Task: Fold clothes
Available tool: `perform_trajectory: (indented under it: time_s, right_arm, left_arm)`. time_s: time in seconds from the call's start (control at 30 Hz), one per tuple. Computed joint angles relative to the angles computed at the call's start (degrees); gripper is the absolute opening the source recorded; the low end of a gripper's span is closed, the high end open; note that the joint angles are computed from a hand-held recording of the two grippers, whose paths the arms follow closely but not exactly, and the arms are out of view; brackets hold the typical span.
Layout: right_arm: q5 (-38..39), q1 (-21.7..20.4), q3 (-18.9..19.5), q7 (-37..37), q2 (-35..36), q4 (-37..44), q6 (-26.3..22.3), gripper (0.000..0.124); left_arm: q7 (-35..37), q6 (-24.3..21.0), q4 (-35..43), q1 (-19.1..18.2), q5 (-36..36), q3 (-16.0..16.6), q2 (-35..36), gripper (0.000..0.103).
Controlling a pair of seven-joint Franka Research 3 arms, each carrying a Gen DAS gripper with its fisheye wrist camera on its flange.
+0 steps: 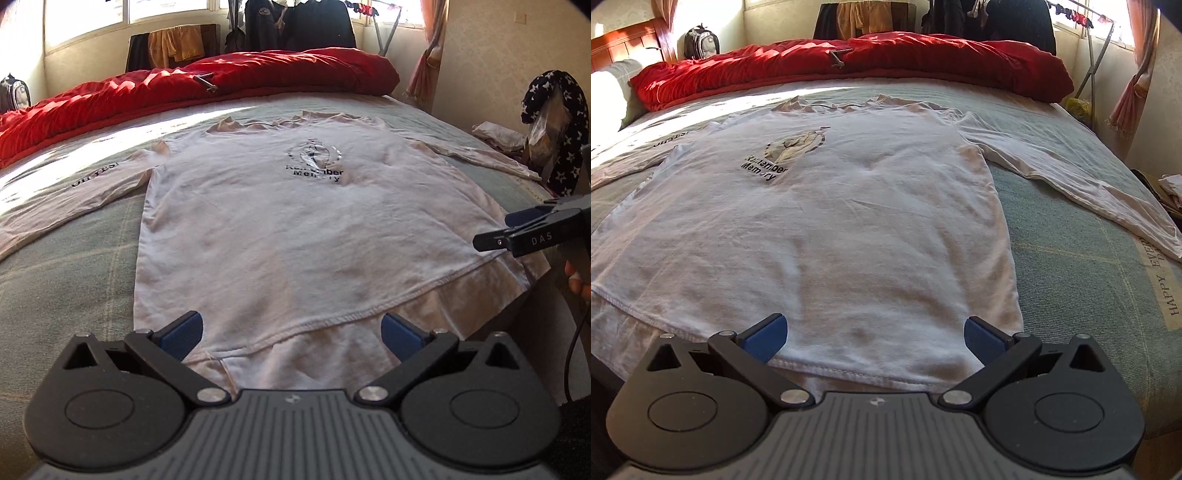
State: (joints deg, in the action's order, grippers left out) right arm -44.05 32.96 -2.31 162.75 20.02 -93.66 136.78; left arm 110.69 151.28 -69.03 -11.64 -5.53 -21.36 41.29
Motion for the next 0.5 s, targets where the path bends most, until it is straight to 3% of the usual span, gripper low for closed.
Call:
perform_trajectory:
  time_s: [0.07, 0.2, 0.27, 0.5]
  right_arm:
    - [-0.60, 0.34, 0.09, -0.54, -0.17, 0.15, -0.30, 0.103]
    - [-0.36, 0.57, 0.39, -0.63, -0.45, 0.17, -1.85, 0.103]
    - [0.19, 0.39, 0.48, 0.03, -0.47, -0.06, -1.98, 0.103]
    - [0.85, 0.51, 0.31, -3.66, 2.51, 4.66, -2.36, 0.103]
  left_arm:
    - [-2.17, -3.15, 3.53, -0.26, -0.90, 0.28, 2.29, 0.102]
    - [-0.29, 1.47, -3.03, 1.64, -2.14, -0.99, -0.46, 0.102]
    - [-0.51, 1.68, -4.96, 2.51, -2.93, -1.48, -1.64, 0.102]
    - [-2.96, 2.82, -2.34, 2.38, -3.36, -0.88, -1.40, 0.102]
